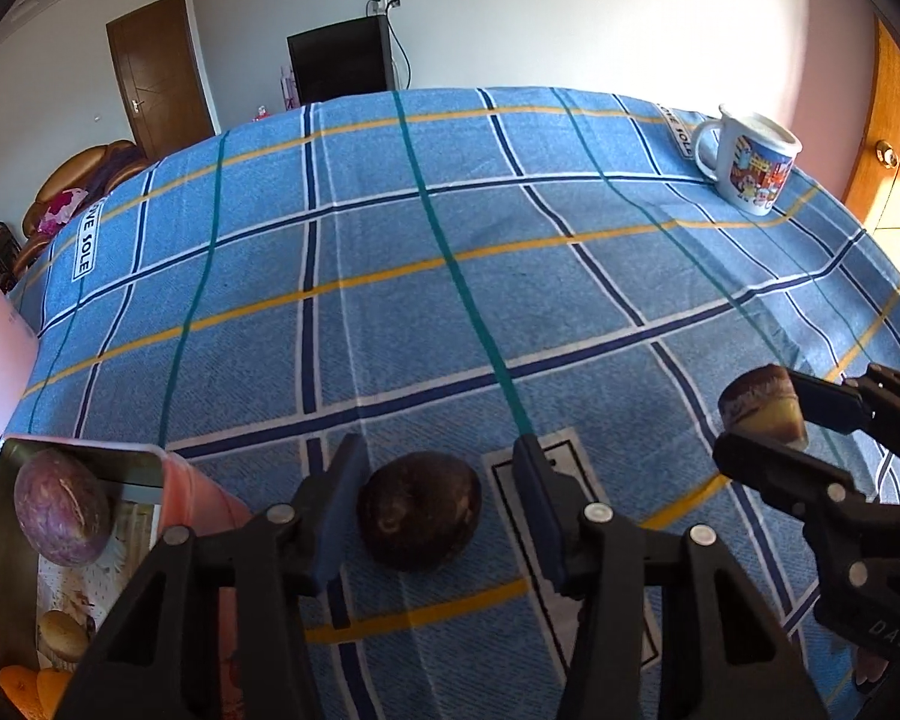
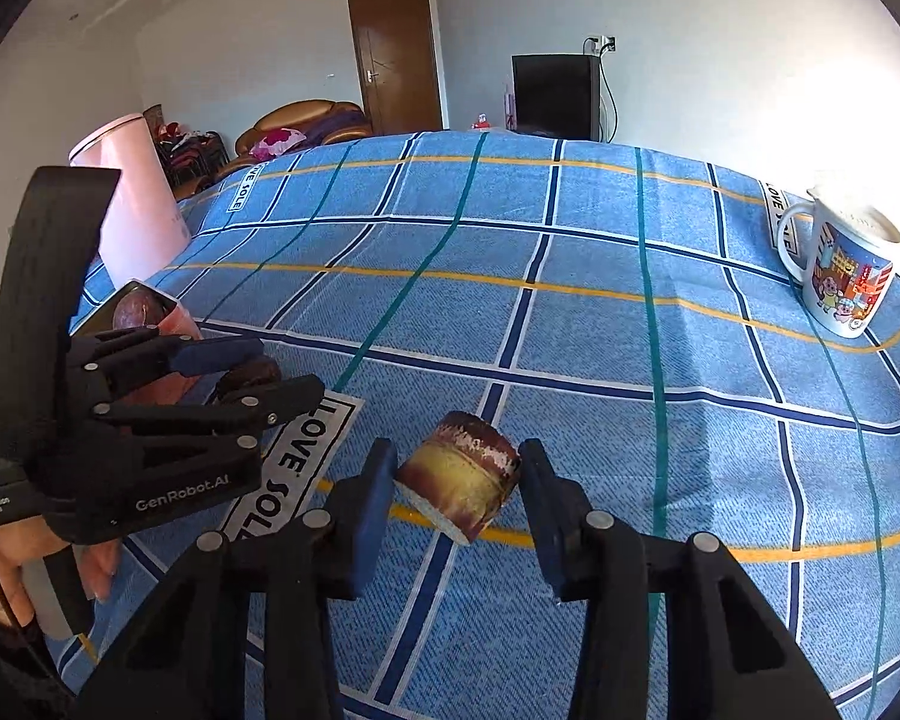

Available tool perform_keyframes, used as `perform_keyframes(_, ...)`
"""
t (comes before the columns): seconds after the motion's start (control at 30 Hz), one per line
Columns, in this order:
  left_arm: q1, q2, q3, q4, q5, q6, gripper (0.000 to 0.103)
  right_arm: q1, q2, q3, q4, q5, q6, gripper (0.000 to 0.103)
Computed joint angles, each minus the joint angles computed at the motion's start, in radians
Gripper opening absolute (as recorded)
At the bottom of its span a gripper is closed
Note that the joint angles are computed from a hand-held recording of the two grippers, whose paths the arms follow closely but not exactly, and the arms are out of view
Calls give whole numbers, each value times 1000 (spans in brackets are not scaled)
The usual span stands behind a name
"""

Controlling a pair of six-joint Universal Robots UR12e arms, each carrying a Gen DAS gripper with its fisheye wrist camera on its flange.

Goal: Organize fruits
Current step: 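Grasp the dark brown passion fruit with the left tool while the right tool grasps the small brown-topped cake, then carry the passion fruit with the left tool over the tin while the right tool carries the cake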

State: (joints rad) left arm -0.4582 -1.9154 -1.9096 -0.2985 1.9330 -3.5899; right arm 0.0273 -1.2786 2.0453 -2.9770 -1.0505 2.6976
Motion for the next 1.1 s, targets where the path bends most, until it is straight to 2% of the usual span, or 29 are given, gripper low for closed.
perform_keyframes(0.07,-1,-2,2,1,7,1,38,-3,1,-2,7,4,6,44)
perform_keyframes(0.27,-1,18,-34,58,-44,8,38,-5,0,-2,11,14,6,44)
perform_keyframes(0.37,-7,29,-59,121,-51,21,38,-7,1,-1,5,20,8,44)
perform_keyframes(0.6,-26,33,-85,236,-9,60,38,-21,-2,20,-61,71,15,44)
perform_keyframes(1.1,-51,28,-106,361,79,96,38,-39,-3,57,-212,127,54,44)
